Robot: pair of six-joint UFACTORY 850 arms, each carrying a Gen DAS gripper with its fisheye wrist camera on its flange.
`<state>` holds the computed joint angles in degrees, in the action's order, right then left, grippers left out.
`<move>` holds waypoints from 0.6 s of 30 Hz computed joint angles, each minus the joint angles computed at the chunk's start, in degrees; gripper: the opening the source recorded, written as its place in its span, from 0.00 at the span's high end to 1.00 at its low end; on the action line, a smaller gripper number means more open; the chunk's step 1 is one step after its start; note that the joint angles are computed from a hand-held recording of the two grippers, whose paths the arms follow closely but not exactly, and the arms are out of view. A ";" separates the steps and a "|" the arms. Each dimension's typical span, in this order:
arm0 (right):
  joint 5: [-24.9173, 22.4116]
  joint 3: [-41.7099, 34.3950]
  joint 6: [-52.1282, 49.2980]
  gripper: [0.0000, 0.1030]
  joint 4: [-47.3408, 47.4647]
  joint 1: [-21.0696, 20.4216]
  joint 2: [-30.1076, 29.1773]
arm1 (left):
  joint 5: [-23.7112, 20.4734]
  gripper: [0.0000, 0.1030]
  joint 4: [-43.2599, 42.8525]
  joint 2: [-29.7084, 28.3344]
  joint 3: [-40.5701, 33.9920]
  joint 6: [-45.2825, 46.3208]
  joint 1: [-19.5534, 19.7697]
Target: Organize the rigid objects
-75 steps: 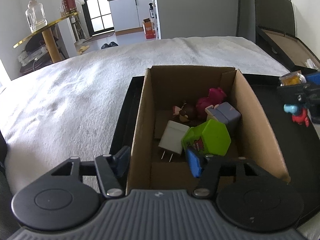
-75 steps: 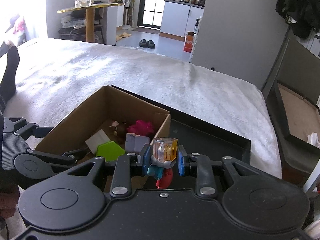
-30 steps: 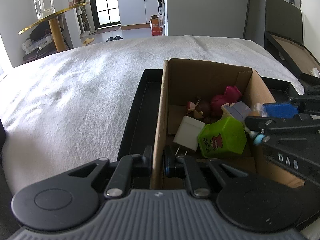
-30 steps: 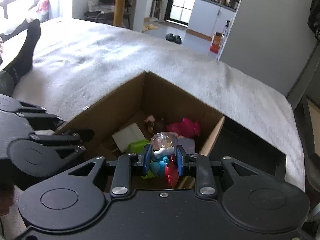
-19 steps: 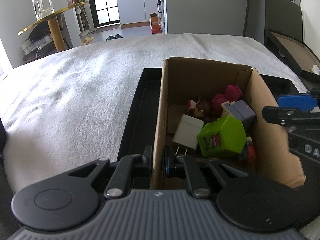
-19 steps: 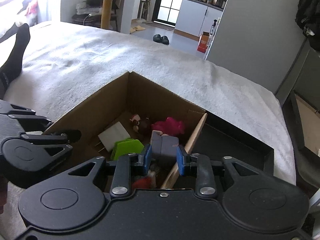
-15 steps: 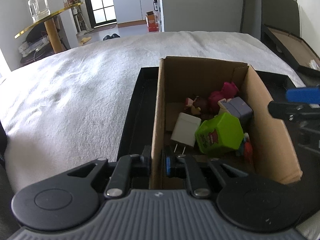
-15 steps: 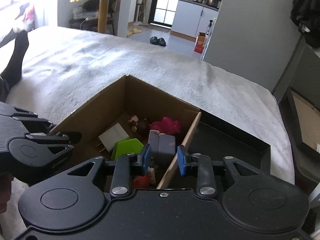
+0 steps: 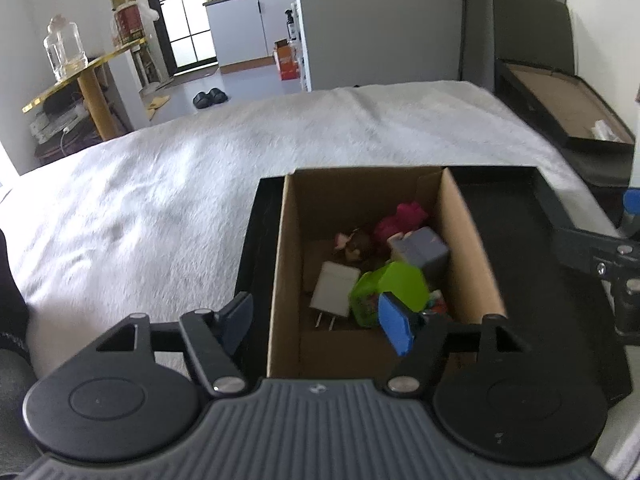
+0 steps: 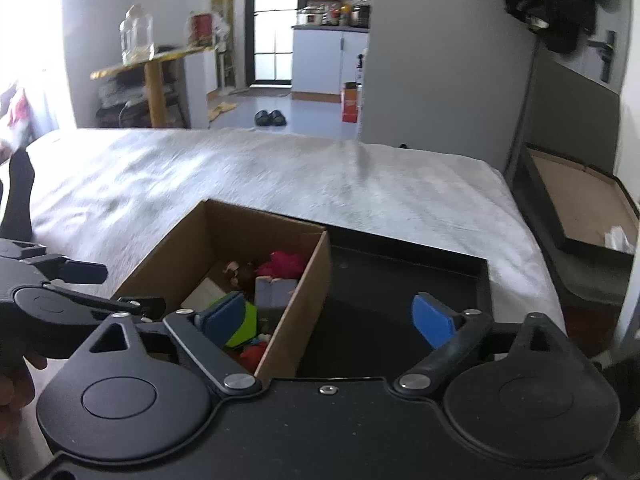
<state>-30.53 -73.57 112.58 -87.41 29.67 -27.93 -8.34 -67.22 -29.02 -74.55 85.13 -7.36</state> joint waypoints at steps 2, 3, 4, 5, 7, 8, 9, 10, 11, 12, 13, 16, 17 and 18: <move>-0.37 0.90 2.62 0.02 -1.23 0.06 0.74 | -1.20 0.29 2.19 0.89 0.22 -1.74 0.00; -0.51 1.40 3.94 0.00 -1.77 0.09 1.16 | -1.58 0.27 2.85 1.28 0.39 -2.18 0.01; -0.61 1.89 5.26 0.00 -2.21 0.09 1.56 | -1.78 0.27 4.14 1.69 0.54 -3.25 -0.02; -0.58 2.31 6.20 0.00 -2.36 0.06 1.95 | -1.67 0.27 5.81 2.09 0.69 -4.75 -0.13; -0.32 3.21 8.60 0.00 -3.05 -0.02 2.68 | -1.75 0.26 7.07 2.89 1.02 -5.79 -0.17; -0.05 3.63 9.64 0.00 -3.23 -0.10 3.10 | -2.19 0.25 7.38 3.35 1.22 -5.99 -0.04; 0.46 4.20 11.64 0.00 -3.93 -0.25 3.65 | -2.61 0.23 8.28 3.76 1.37 -6.90 0.03; 0.72 4.97 13.87 0.00 -5.18 -0.31 4.30 | -2.89 0.21 9.48 4.16 1.48 -8.14 0.11; 0.89 5.60 15.70 0.00 -6.36 -0.36 4.83 | -3.04 0.20 9.53 4.57 1.66 -8.23 0.21; 0.84 6.03 16.79 0.00 -7.08 -0.34 5.25 | -3.13 0.19 8.87 4.94 1.86 -7.55 0.31; 0.58 6.32 17.04 0.00 -7.27 -0.20 5.56 | -3.27 0.18 8.35 5.32 2.12 -6.96 0.46; 0.02 7.16 18.19 0.00 -7.77 0.06 6.43 | -4.01 0.17 9.43 6.26 2.49 -7.97 0.72; 0.24 7.42 19.11 0.00 -8.11 0.05 6.74 | -4.26 0.17 9.64 6.65 2.70 -8.12 0.80; 0.30 7.58 19.62 0.00 -7.92 0.12 6.99 | -4.57 0.17 9.63 7.02 2.88 -7.95 0.90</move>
<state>-30.23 -65.99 132.20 -95.33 29.80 -20.95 -12.91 -57.59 -22.00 -71.68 77.18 -6.46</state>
